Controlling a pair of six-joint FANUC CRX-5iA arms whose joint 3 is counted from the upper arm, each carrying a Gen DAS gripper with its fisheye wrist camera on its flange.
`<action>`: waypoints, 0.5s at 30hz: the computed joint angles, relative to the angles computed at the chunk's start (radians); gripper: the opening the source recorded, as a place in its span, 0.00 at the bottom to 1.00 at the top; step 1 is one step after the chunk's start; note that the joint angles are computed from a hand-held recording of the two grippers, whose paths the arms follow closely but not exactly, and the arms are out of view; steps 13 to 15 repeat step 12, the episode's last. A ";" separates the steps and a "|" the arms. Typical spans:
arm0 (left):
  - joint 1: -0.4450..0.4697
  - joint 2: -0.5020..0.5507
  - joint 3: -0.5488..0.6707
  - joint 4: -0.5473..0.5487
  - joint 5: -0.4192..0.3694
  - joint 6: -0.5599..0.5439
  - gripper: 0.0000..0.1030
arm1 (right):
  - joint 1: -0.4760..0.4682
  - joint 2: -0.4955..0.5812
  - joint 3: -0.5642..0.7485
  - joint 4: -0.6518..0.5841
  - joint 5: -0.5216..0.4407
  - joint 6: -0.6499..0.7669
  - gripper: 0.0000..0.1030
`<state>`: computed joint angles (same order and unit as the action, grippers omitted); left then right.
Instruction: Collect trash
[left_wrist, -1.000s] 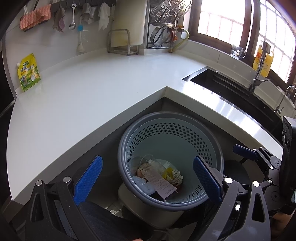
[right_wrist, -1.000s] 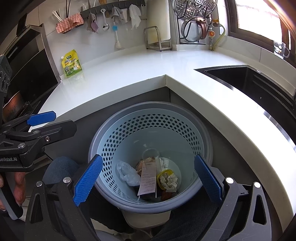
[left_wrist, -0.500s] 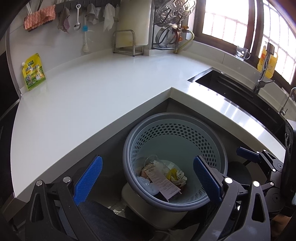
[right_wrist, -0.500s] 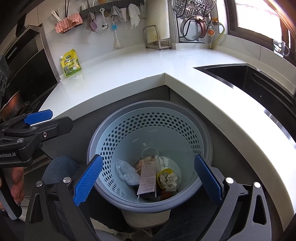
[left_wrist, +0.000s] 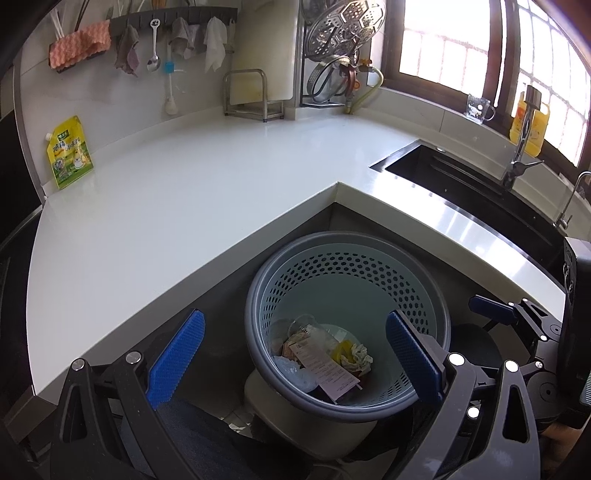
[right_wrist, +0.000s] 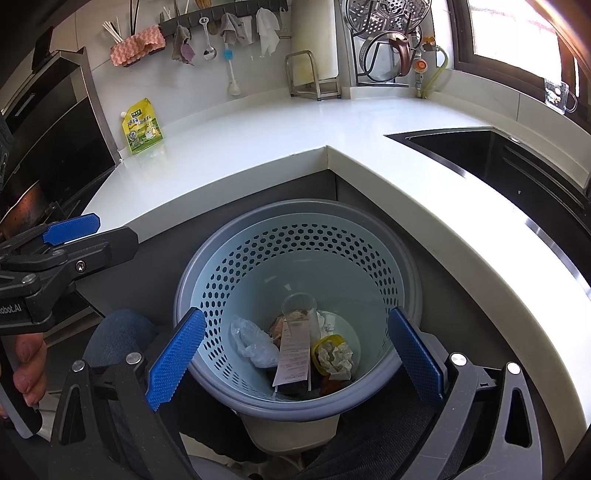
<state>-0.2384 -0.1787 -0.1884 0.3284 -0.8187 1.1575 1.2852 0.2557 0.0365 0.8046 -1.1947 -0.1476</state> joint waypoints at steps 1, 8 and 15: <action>0.001 0.000 0.001 -0.001 0.000 0.002 0.94 | 0.001 -0.001 -0.001 0.002 0.000 -0.001 0.92; -0.001 -0.004 0.009 -0.008 -0.002 0.007 0.94 | 0.003 -0.005 -0.008 0.007 0.001 -0.007 0.92; 0.000 -0.012 0.003 -0.004 0.002 0.006 0.94 | 0.005 -0.013 -0.018 0.013 -0.001 -0.019 0.92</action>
